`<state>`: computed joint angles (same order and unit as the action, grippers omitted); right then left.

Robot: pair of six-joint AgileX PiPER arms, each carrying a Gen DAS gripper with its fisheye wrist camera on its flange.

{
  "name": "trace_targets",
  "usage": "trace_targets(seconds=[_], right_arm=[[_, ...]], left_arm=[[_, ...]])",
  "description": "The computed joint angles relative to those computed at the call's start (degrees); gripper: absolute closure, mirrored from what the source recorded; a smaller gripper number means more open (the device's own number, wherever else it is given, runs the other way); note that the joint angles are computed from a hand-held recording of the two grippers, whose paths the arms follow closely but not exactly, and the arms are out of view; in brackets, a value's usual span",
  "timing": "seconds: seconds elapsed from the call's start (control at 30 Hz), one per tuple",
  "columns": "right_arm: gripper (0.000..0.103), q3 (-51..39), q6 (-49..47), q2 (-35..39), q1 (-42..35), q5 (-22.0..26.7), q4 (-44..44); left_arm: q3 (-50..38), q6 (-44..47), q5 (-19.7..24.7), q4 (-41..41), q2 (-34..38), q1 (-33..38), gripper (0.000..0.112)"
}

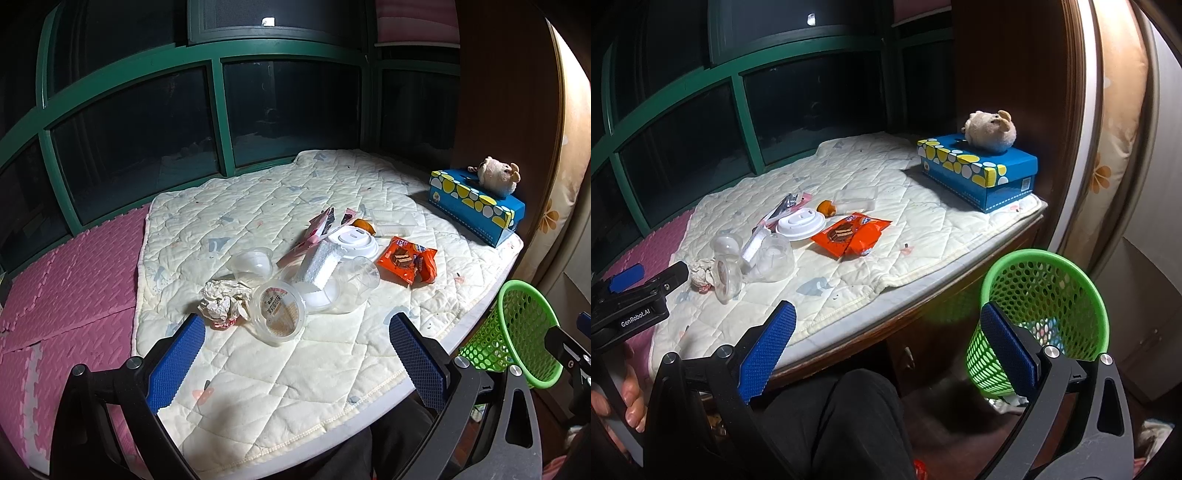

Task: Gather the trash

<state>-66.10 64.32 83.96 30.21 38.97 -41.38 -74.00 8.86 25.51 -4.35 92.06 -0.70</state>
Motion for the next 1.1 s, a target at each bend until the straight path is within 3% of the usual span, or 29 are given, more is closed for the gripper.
trace_targets(seconds=[0.7, 1.1], right_arm=[[0.005, -4.38, -8.92, 5.98, -3.16, -3.84, 5.54], [0.005, -10.03, -21.82, 12.16, -6.27, -7.67, 16.17]], left_arm=[[-6.41, -1.05, 2.91, 0.9, 5.75, 2.84, 0.015], [-12.35, 1.28, 6.15, -1.84, 11.69, 7.6, 0.015]])
